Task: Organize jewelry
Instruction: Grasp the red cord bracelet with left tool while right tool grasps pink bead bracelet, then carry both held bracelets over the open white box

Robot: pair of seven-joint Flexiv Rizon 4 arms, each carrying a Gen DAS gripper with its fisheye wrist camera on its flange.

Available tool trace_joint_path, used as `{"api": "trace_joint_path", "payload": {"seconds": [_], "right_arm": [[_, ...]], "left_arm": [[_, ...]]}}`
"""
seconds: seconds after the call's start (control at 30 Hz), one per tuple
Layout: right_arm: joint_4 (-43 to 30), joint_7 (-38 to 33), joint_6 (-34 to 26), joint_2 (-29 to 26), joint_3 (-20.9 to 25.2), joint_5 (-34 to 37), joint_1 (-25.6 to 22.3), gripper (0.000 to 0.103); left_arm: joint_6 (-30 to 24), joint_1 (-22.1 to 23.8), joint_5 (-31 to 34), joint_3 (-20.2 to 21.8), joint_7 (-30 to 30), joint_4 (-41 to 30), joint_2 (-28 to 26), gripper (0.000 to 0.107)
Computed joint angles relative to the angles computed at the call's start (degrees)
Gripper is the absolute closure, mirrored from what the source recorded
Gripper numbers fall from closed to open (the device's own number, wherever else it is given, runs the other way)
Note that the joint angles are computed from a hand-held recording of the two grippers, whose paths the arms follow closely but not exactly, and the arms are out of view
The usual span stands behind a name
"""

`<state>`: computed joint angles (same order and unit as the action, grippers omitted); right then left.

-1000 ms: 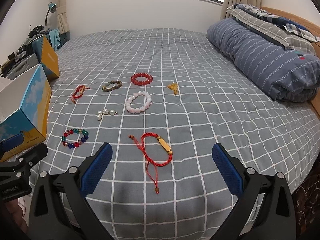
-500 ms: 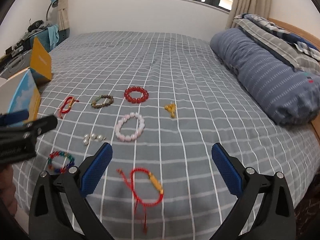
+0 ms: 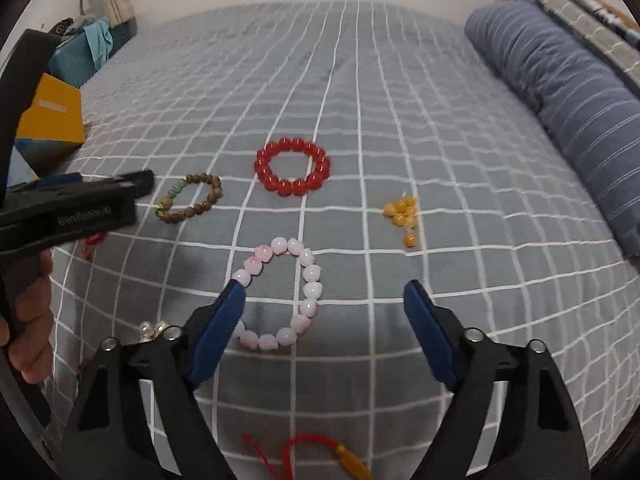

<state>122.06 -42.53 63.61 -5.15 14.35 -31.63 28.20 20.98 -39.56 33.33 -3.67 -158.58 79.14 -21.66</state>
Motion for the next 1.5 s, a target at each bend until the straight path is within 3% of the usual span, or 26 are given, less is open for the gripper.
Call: {"api": "trace_joint_path", "payload": {"seconds": [0.17, 0.3, 0.4, 0.53, 0.6, 0.67, 0.73, 1.5], "right_arm": [[-3.01, -5.07, -2.03, -3.15, 0.66, 7.29, 0.10, 0.038], [-3.91, -6.14, -3.34, -3.99, 0.71, 9.92, 0.67, 0.055], [-4.38, -6.64, -3.92, -4.27, 0.57, 10.50, 0.92, 0.063], [-5.50, -7.55, -6.00, -4.16, 0.74, 11.87, 1.17, 0.083], [-5.83, -7.15, -6.67, -4.19, 0.65, 11.93, 1.38, 0.087], [-6.13, -7.51, -7.22, -4.17, 0.71, 12.72, 1.26, 0.091], [-6.20, -7.84, -7.11, -3.99, 0.79, 13.32, 1.16, 0.091], [-5.72, -5.89, -7.13, 1.20, 1.55, 12.14, 1.09, 0.092]], "left_arm": [[1.25, 1.84, -2.29, 0.28, -1.83, 3.99, 1.21, 0.010], [5.43, 3.75, -4.38, 0.12, -2.93, 7.77, 2.22, 0.010], [7.89, 5.11, -6.24, 0.02, -3.23, 9.83, 2.53, 0.019], [9.64, 5.47, -6.29, -0.17, -3.41, 11.23, 3.32, 0.045], [10.17, 5.82, -7.28, -0.51, -3.06, 11.48, 3.59, 0.061], [12.57, 6.59, -9.11, -0.85, -2.36, 12.71, 4.23, 0.091], [13.60, 6.68, -9.89, -1.17, -1.80, 12.99, 4.38, 0.099], [9.89, 2.10, -3.66, -3.16, 0.00, 8.10, 7.22, 0.099]]}}
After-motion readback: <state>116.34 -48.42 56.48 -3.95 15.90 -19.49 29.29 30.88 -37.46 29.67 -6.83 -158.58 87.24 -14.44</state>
